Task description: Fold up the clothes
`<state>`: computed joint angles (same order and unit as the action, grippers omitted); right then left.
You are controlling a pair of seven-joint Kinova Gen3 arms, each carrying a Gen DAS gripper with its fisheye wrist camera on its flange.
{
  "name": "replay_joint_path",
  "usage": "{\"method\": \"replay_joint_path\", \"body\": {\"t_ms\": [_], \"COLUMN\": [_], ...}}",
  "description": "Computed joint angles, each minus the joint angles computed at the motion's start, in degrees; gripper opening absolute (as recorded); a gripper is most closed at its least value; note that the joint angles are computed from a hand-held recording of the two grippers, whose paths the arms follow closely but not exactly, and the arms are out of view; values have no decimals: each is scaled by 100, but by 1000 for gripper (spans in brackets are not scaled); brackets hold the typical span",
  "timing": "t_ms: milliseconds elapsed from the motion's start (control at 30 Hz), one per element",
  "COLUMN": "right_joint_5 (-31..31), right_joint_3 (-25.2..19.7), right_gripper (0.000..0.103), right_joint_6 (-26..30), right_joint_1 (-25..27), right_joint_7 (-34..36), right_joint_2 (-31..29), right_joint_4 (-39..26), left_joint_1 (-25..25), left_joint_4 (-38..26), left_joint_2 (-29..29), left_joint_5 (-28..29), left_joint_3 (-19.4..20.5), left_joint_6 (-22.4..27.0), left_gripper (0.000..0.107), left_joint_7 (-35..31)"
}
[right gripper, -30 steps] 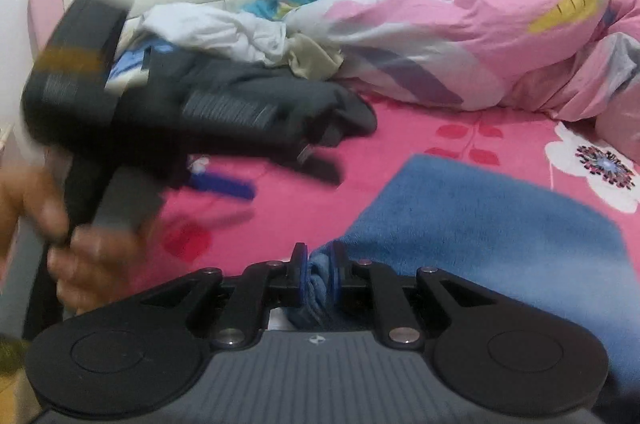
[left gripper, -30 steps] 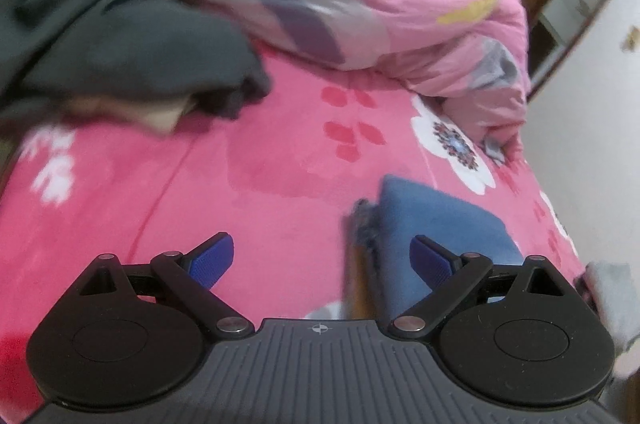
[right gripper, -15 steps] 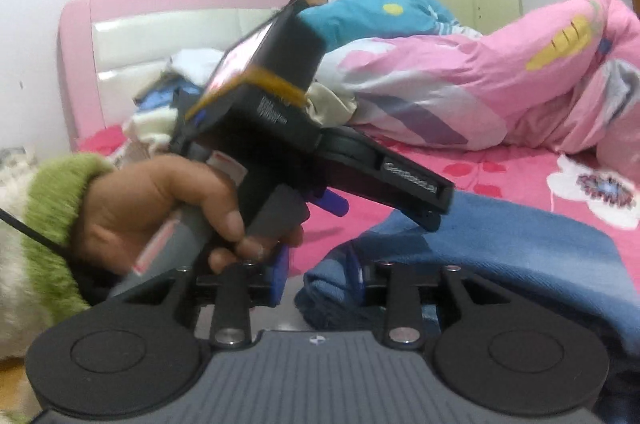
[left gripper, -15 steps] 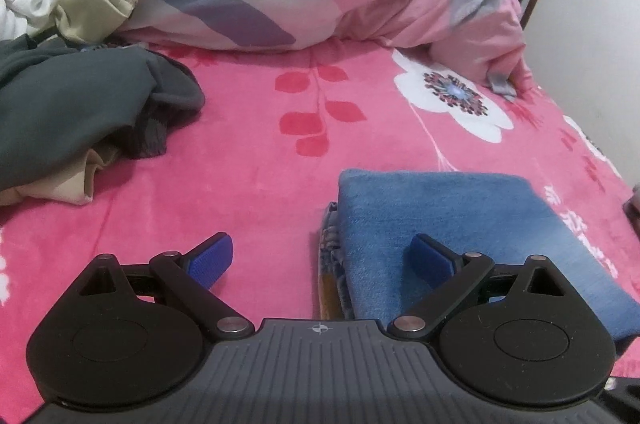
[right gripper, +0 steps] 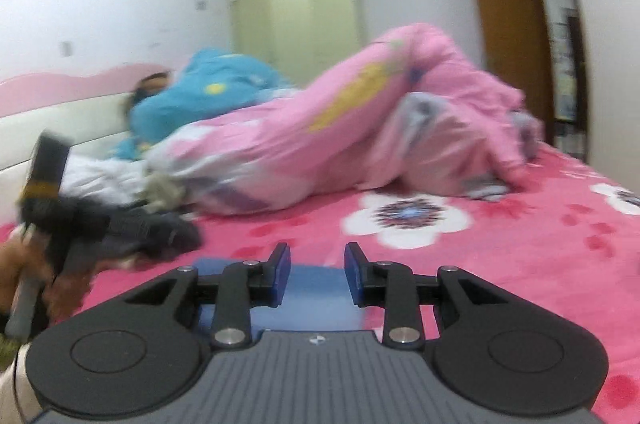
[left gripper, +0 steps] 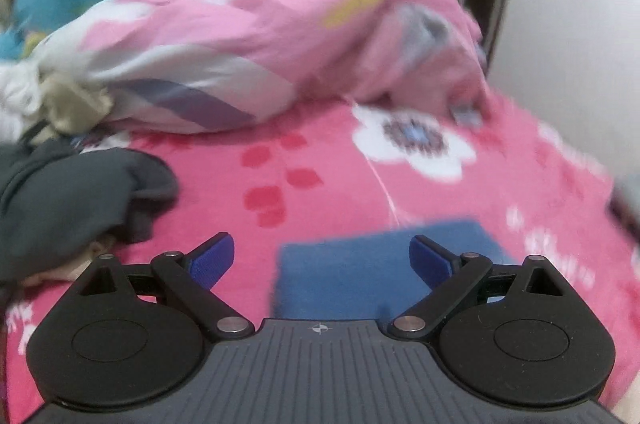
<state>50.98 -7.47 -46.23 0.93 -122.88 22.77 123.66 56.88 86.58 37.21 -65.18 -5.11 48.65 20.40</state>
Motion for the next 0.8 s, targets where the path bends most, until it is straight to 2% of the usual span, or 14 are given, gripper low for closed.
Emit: {"method": "replay_joint_path", "body": {"t_ms": [67,100,167,200,300,367,400,467,600,667,733,800], "right_joint_5": [67,188,635,868,1463,1629,1735,1671,1407,1367,1681,2147], "right_joint_3": [51,55,-92,-223,-119,-12,-104,-63,-42,-167,-19,181], "right_gripper": [32,31,30,28,28,29,28,26,26,26,26,24], "right_joint_6": [103,168,360,551,704,738,780,837,230,20,182,629], "right_joint_1": [-20,-22,96,149,50,-4,100,61,58,78,-182,-541], "right_joint_7": [-261,-455,-919,-1100,-1525,-1622,-1747,-1754,-1421,-1217,-1385,-1646], "right_joint_2": [-17,2,186,370,880,1062,994,714,431,421,486,818], "right_joint_4": [-102,-154,-325,-407,-562,-573,-612,-599,-586,-571,-662,-815], "left_joint_1": [-284,-382,-413,-328,-81,2,41,124,147,389,637,997], "left_joint_4": [-430,-598,-677,-598,-83,127,217,346,663,917,1132,1353], "left_joint_2": [305,419,533,535,385,326,300,258,171,109,46,9], "left_joint_5": [76,234,591,765,909,836,786,673,77,-98,-333,-667], "left_joint_3": [493,615,540,343,-173,-314,-369,-447,-337,-628,-796,-978], "left_joint_6": [409,527,485,324,-375,-644,-744,-836,-920,-1151,-1103,-891], "left_gripper": [93,93,93,93,95,96,96,96,96,96,95,95], "left_joint_7": [-466,-699,-885,-839,-301,-23,104,281,955,1421,1887,2353]}}
